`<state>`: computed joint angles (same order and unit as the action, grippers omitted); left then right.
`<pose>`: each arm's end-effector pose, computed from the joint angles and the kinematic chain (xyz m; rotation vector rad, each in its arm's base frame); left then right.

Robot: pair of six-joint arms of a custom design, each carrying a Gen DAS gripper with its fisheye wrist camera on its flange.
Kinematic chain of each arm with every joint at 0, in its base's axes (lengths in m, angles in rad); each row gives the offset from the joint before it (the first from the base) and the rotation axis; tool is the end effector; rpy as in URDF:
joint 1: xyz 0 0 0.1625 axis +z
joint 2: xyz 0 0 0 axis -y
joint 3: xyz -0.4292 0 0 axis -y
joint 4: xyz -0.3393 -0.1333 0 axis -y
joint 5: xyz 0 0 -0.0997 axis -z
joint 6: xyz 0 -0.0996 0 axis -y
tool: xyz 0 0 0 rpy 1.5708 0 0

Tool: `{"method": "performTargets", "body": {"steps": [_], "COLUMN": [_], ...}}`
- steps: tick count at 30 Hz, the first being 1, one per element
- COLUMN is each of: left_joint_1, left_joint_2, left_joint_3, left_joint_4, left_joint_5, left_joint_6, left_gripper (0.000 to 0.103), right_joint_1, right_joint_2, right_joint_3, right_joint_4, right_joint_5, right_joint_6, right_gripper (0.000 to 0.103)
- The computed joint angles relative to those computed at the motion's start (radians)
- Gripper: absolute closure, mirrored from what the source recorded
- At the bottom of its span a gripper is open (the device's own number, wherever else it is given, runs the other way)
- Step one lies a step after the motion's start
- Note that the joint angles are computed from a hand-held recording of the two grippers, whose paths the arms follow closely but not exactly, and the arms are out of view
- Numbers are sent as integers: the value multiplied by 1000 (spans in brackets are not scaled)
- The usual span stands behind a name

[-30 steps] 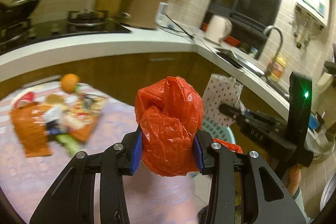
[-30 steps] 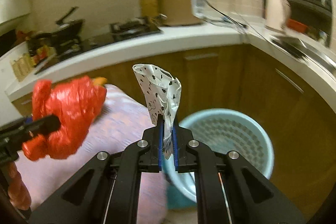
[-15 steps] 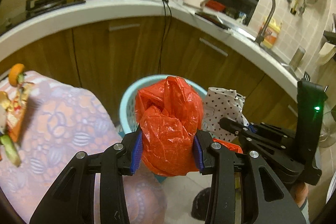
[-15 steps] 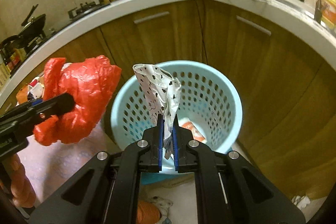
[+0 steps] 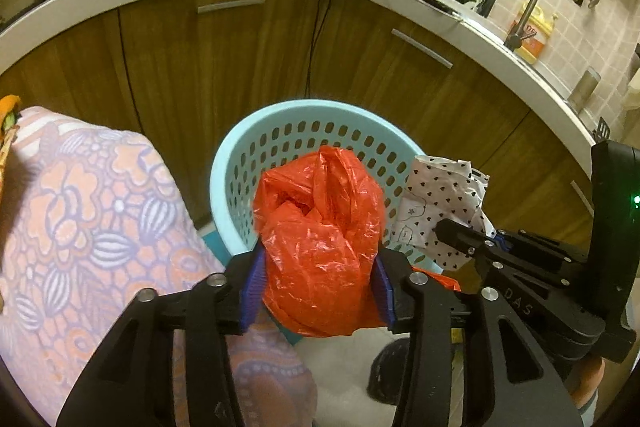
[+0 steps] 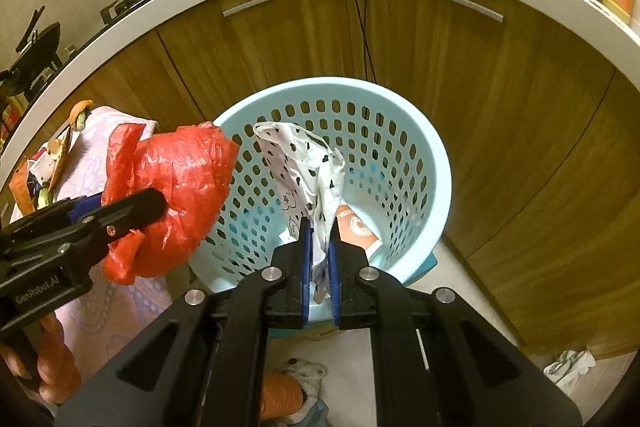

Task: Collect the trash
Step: 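Open both tools to drop the red bag and wrapper into the basket, then grasp the orange snack bag with the left tool while the right tool grasps the green vegetable stalk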

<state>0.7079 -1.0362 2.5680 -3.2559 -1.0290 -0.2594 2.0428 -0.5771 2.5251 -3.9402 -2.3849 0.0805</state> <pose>-0.1409 -0.3636 0.1237 0.7488 2.5999 -0.5757 0.2150 -0.2873 0.0596 0.2456 -2.3574 0.7632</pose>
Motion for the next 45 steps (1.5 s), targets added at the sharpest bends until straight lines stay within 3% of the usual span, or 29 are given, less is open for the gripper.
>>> {"method": "performTargets", "body": {"steps": [4,6,8,19,26,33,40,45], "left_joint_1": [3,2,4,19,-5,-26,-48,-26], "left_joint_2": [-7,-17,-38,-176,-337,-582,-870,-1003], "left_joint_3": [3,7,13,48,94,129,108,84], "left_joint_4": [2,3,6,33,102,281,549,662], "left_joint_5": [5,7,7,19,71,158,300,364], "left_joint_6": [-7,-12,-16,-59,-95,-179,-252,-255], "left_gripper": [39,34,32,30,30,30,30,30], "right_joint_1": [-14,-17,-8,58,135,213,238,264], "right_joint_2": [-4,-3,3,-16,0,37,120,191], "right_joint_3": [2,9,13,-17,-69,-170,-284,-390], "right_joint_4": [19,-4,-43,-15,17,119,218,302], "right_joint_5": [25,36,27,19,79,120,202,247], "right_joint_6": [15,17,17,8,-40,-57,-32,-29], "right_gripper": [90,75,51,51,51,51,51,51]}}
